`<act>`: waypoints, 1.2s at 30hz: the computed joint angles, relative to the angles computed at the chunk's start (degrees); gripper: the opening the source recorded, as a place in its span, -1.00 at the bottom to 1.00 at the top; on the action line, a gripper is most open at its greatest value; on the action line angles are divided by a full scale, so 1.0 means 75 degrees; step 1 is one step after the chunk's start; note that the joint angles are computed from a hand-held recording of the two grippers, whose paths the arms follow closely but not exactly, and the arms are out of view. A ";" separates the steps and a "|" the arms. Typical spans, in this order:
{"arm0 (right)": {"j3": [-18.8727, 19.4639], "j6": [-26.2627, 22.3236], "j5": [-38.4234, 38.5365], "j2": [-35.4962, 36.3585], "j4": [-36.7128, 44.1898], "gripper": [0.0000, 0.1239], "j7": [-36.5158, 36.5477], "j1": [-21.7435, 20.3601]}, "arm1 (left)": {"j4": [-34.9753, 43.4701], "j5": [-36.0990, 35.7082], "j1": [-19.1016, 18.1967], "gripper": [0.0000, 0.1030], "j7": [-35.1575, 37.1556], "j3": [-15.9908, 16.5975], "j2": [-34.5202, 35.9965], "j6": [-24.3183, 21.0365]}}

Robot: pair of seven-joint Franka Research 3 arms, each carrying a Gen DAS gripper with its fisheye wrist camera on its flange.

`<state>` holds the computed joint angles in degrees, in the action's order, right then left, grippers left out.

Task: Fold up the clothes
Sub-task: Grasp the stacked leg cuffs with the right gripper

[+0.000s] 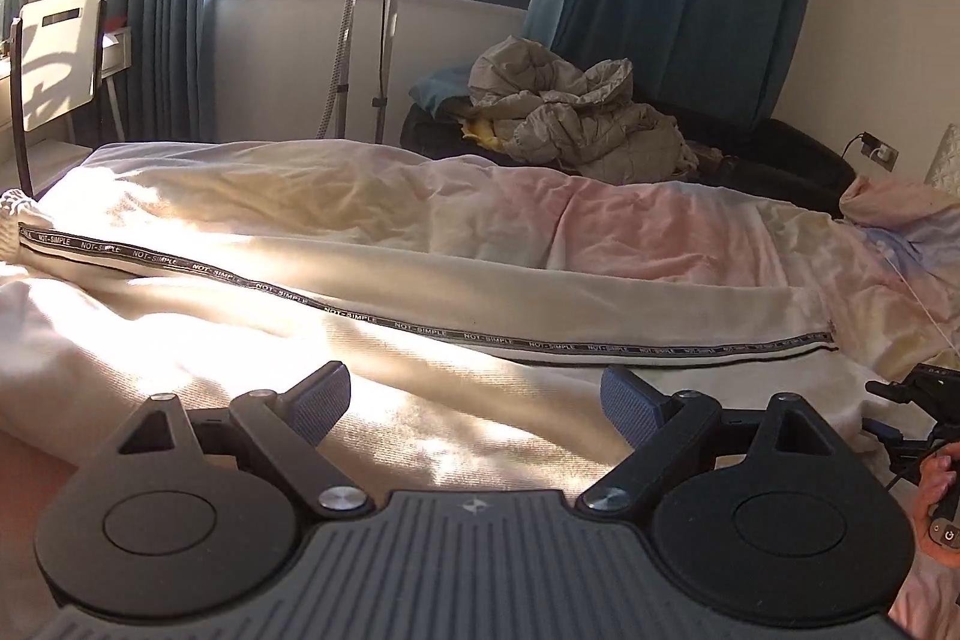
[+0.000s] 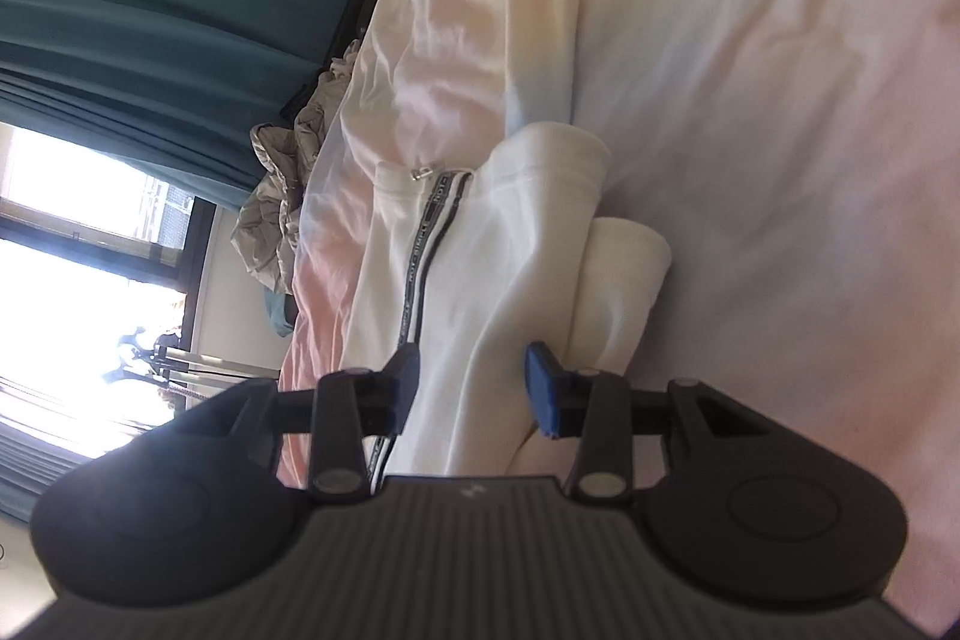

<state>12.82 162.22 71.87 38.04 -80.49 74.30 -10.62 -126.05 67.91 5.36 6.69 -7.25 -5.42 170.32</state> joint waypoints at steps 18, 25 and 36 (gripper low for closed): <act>0.0969 0.2161 0.0574 -0.0405 -0.0408 -0.99 -0.1129 -0.0436 | 0.0015 -0.0046 -0.0109 0.78 0.0204 0.0442 0.0522 0.0169; -0.0084 0.1865 0.0361 -0.0796 -0.1129 -0.99 0.0100 -0.0161 | -0.0152 0.0320 0.0032 0.80 -0.0064 0.0297 0.0292 0.0343; -0.0222 -0.0050 0.0117 -0.0948 -0.1293 -0.04 0.0601 -0.0071 | 0.0316 0.3194 0.0075 0.82 -0.2702 0.0371 0.0555 0.0610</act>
<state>11.15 161.84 72.75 30.93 -90.18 78.81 -11.16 -123.67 91.87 5.92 -13.58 -4.47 -1.26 174.89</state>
